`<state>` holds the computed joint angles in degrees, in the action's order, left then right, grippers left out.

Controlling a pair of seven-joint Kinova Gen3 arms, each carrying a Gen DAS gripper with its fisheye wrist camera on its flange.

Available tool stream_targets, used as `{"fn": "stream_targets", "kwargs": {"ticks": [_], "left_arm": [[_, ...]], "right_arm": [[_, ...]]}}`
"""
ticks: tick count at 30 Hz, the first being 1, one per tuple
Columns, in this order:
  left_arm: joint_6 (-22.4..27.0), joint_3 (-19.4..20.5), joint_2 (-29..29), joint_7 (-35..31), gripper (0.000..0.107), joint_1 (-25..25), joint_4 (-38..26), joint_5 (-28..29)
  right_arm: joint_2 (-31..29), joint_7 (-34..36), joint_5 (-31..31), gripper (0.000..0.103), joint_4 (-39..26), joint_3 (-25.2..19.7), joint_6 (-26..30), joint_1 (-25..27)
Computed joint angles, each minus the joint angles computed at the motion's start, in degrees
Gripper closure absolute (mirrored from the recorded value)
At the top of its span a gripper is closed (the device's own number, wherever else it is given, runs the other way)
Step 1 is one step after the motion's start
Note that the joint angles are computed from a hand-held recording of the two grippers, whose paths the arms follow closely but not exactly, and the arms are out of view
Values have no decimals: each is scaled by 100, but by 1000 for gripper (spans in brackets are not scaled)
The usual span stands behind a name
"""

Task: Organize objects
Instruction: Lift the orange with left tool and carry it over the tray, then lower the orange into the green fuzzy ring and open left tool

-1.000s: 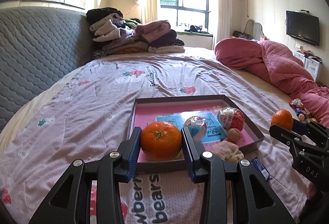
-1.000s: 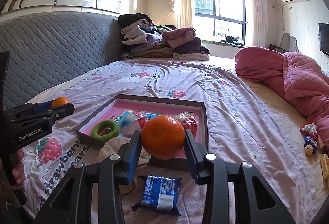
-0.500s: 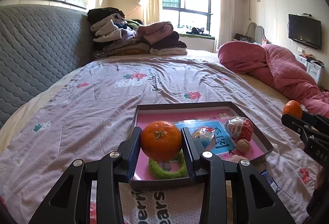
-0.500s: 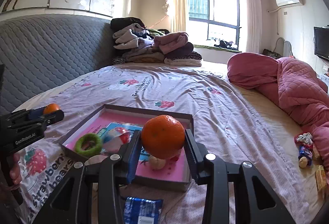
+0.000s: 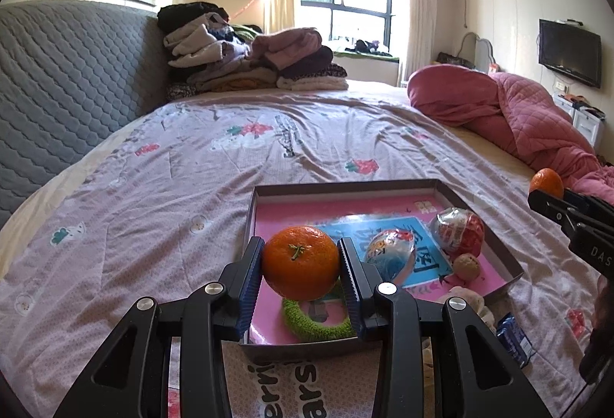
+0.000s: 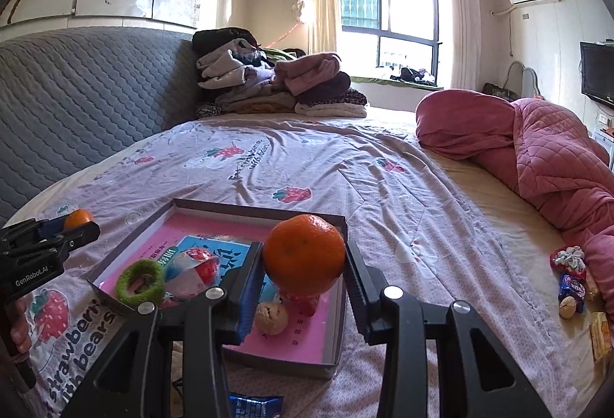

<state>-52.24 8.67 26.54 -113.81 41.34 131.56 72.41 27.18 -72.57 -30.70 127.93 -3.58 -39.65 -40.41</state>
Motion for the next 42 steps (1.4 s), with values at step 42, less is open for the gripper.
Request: {"fn": "stream_targets", "kwargs": {"ticks": [42], "left_arm": [[1556,-482,581,-618,68,-437,-623,-347]], "right_arm": [[826,-395,303,62,-1047,1498,2269,-877]]}}
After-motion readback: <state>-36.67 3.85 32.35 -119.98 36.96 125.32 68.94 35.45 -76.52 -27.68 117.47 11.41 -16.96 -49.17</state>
